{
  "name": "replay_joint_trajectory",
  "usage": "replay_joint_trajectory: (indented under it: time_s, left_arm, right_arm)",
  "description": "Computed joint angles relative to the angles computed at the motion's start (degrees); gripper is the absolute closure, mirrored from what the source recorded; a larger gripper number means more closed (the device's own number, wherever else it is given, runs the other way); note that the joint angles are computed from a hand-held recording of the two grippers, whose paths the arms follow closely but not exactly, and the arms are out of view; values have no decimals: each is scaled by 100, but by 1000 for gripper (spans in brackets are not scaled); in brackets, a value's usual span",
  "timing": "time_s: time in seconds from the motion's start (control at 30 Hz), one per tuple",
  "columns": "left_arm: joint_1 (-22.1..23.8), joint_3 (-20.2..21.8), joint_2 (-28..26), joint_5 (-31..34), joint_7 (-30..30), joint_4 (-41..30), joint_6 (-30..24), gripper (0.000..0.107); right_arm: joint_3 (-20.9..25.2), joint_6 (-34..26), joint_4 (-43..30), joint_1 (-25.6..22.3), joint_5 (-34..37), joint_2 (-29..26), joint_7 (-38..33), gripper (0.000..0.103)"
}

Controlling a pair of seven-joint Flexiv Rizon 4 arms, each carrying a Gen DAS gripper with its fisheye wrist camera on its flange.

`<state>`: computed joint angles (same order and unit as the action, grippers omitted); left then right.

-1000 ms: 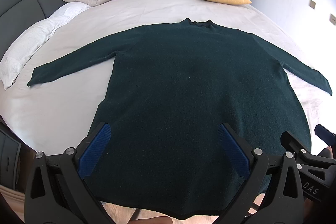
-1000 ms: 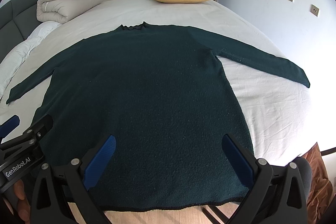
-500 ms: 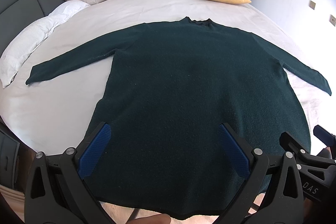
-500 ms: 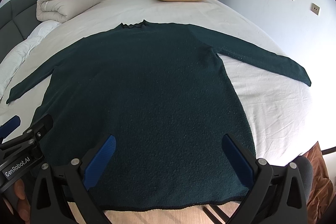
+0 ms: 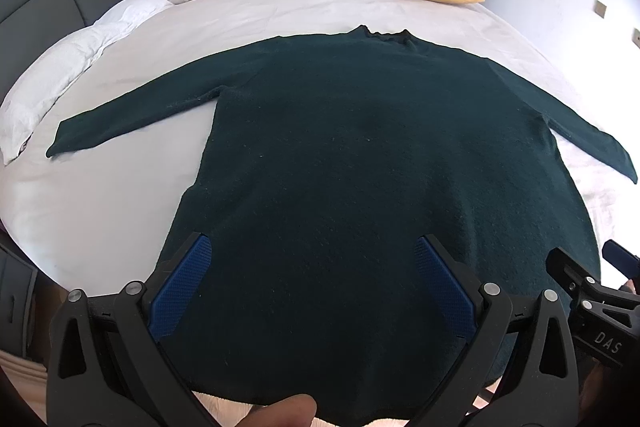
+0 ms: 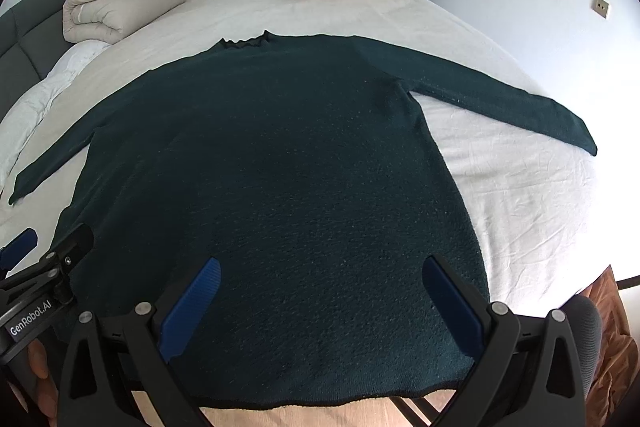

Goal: Fold small clothes
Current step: 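Grasp the sweater sleeve with the right gripper and lift it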

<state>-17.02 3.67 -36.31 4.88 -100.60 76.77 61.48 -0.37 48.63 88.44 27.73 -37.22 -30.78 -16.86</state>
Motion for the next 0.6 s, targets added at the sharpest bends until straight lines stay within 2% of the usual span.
replay_joint_trajectory:
  time_s: [0.23, 0.4, 0.5, 0.6]
  left_arm:
    - [31, -25, -125, -7, 99, -193, -29, 4]
    - [179, -224, -288, -304, 388, -441, -226, 4]
    - [342, -459, -422, -638, 635, -610, -324, 4]
    - [675, -994, -575, -1349, 1164, -708, -417, 4]
  right_arm:
    - [-11, 135, 67, -108, 109, 42, 1, 0]
    - [-44, 260, 224, -260, 178, 140, 121, 0]
    - [-71, 327, 313, -373, 215, 207, 161, 0]
    - [-127, 536, 484, -567, 246, 332, 233, 0]
